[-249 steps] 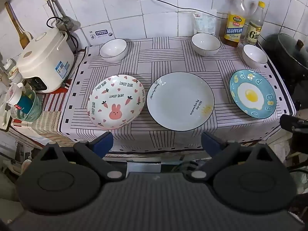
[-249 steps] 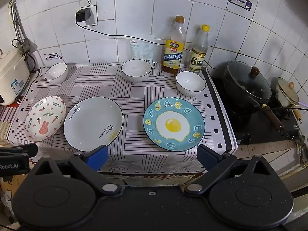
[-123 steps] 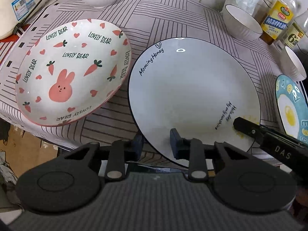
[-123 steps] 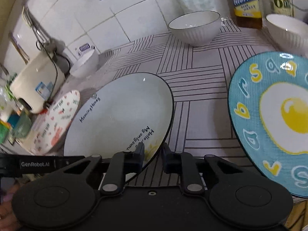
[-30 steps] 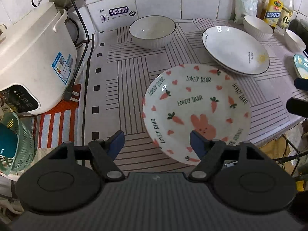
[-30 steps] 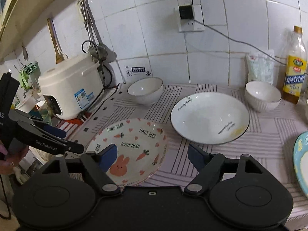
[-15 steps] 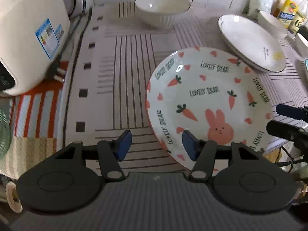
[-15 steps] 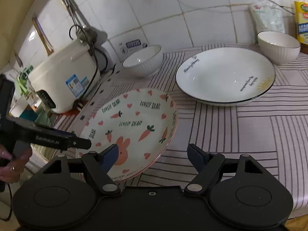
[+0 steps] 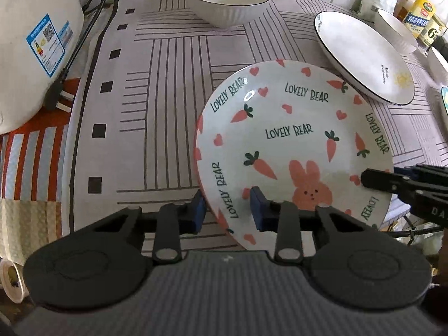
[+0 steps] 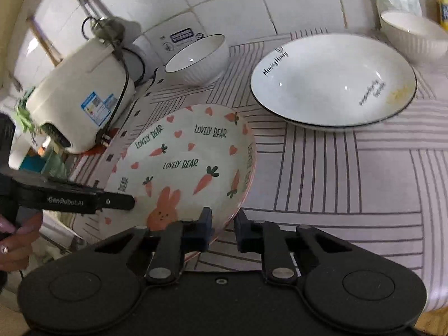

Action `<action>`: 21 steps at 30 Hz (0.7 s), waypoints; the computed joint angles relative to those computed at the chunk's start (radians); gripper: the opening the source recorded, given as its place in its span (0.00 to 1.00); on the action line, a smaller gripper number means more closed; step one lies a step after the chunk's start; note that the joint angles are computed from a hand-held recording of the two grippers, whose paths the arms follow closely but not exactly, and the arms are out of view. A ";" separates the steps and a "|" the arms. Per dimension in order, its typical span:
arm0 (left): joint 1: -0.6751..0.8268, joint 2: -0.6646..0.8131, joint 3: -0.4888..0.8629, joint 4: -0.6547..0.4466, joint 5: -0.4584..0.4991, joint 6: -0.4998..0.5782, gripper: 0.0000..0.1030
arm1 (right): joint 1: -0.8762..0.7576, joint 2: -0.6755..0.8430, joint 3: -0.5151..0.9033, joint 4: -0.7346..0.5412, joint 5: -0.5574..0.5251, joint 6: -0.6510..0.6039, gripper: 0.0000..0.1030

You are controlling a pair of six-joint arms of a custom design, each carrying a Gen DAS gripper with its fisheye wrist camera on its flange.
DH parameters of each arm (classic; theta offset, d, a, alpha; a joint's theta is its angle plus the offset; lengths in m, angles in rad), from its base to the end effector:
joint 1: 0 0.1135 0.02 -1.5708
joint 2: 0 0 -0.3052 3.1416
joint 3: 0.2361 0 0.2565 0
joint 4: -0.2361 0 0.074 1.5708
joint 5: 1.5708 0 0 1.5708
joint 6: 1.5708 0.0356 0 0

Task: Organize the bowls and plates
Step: 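Lift the bunny plate with both tools and lower it onto the white plate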

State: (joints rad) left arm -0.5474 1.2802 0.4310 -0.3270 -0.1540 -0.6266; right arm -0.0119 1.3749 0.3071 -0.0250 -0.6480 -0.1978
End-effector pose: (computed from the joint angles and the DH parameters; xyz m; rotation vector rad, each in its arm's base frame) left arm 0.1602 -0.0913 0.1575 -0.1499 2.7226 -0.1267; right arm 0.1807 0.0193 0.1324 -0.4358 2.4707 0.7714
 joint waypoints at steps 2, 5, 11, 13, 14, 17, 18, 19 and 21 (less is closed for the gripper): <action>0.032 -0.010 -0.012 0.014 0.036 0.003 0.30 | 0.011 0.021 -0.002 0.026 0.003 0.038 0.20; 0.072 -0.009 -0.017 0.026 0.079 0.006 0.30 | 0.002 0.067 0.027 0.012 -0.020 0.036 0.20; 0.140 -0.034 -0.009 -0.002 0.157 0.089 0.28 | 0.005 0.055 0.084 -0.106 -0.018 -0.039 0.20; 0.138 -0.059 0.001 -0.028 0.158 0.107 0.28 | 0.001 0.035 0.110 -0.166 -0.020 -0.059 0.20; 0.125 -0.074 0.011 -0.051 0.151 0.105 0.28 | -0.001 0.018 0.114 -0.183 -0.017 -0.076 0.20; 0.125 -0.100 0.046 -0.108 0.163 0.102 0.28 | -0.021 -0.024 0.138 -0.246 -0.027 -0.101 0.20; 0.122 -0.106 0.064 -0.129 0.162 0.098 0.28 | -0.027 -0.045 0.146 -0.267 -0.030 -0.108 0.20; 0.119 -0.111 0.079 -0.145 0.157 0.098 0.28 | -0.036 -0.059 0.150 -0.282 -0.034 -0.115 0.20; 0.110 -0.114 0.114 -0.176 0.150 0.108 0.28 | -0.059 -0.088 0.165 -0.319 -0.040 -0.128 0.20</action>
State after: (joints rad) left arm -0.4374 1.1658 0.5455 -0.5032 -0.0039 -0.5182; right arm -0.0711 1.2865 0.4722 -0.3435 -0.6885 -0.3261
